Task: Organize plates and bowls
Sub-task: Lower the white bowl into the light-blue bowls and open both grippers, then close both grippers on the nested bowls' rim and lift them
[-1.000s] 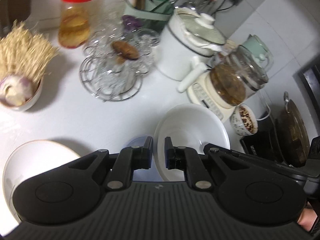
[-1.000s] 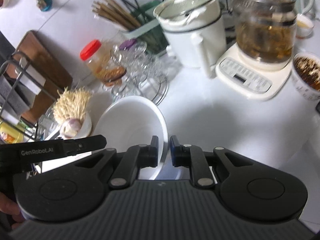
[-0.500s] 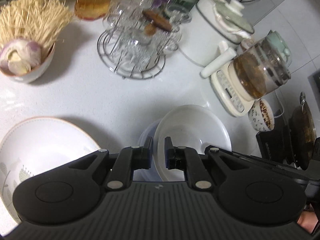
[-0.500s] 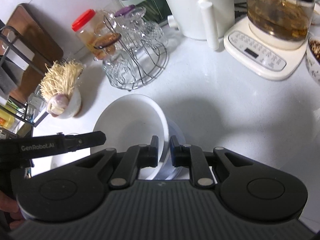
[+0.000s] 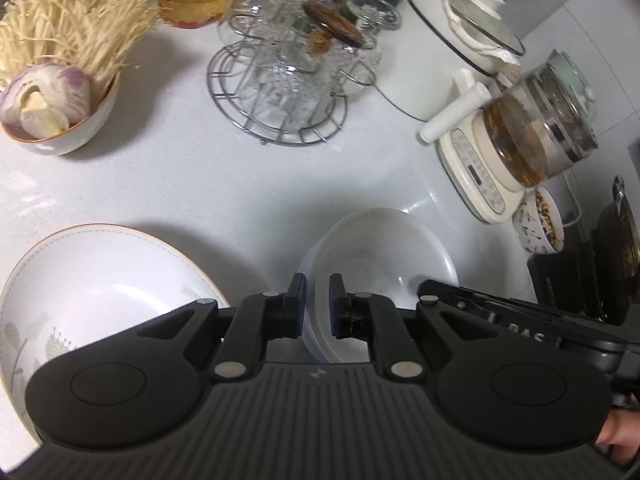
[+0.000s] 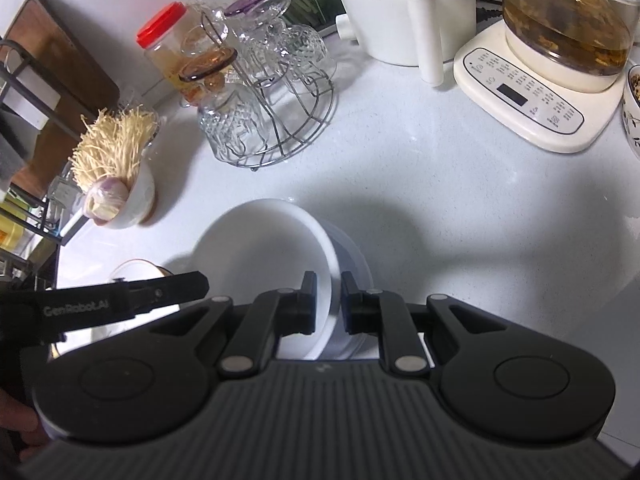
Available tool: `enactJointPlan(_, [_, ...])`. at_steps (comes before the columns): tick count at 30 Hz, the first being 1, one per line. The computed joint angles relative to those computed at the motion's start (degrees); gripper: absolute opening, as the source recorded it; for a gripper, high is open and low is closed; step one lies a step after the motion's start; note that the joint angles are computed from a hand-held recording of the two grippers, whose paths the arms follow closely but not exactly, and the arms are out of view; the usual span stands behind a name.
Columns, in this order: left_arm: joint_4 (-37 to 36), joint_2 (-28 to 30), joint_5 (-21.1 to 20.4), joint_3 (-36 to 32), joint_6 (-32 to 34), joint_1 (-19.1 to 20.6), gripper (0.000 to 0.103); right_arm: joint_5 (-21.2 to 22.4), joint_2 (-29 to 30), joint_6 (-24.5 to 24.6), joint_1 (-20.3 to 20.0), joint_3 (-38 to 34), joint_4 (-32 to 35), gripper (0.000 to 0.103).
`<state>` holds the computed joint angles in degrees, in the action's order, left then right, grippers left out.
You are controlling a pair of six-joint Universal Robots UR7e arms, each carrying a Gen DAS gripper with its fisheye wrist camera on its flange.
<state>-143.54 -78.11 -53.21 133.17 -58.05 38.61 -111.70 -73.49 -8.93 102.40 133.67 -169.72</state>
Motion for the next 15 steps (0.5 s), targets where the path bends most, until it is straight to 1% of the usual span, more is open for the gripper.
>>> enactJointPlan(1, [0.3, -0.1, 0.2, -0.1, -0.3, 0.1, 0.024, -0.1, 0.0, 0.2, 0.1, -0.4, 0.7, 0.019])
enactJointPlan(2, [0.1, -0.4, 0.3, 0.0, -0.3, 0.1, 0.036, -0.1, -0.2, 0.7, 0.1, -0.7, 1.4, 0.023])
enactJointPlan(4, [-0.8, -0.8, 1.5, 0.5, 0.6, -0.4, 0.05, 0.8, -0.7, 1.3, -0.2, -0.8, 1.7, 0.055])
enactJointPlan(5, [-0.3, -1.0, 2.2, 0.4, 0.9, -0.7, 0.051, 1.9, -1.1, 1.0, -0.5, -0.5, 1.1, 0.06])
enactJointPlan(6, [0.1, -1.1, 2.6, 0.3, 1.4, -0.8, 0.052, 2.5, -1.3, 0.7, -0.7, -0.4, 0.5, 0.061])
enactJointPlan(9, [-0.9, -1.1, 2.5, 0.2, 2.5, -0.5, 0.054, 2.6, -1.3, 0.6, -1.0, -0.2, -1.5, 0.061])
enactJointPlan(11, [-1.1, -1.0, 3.2, 0.0, 3.0, -0.7, 0.055, 2.3, -0.9, 1.1, -1.6, -0.3, -2.5, 0.061])
enactJointPlan(15, [-2.8, -0.7, 3.1, 0.3, 2.9, -0.4, 0.056, 3.0, 0.5, 1.8, -3.4, -1.3, -2.2, 0.061])
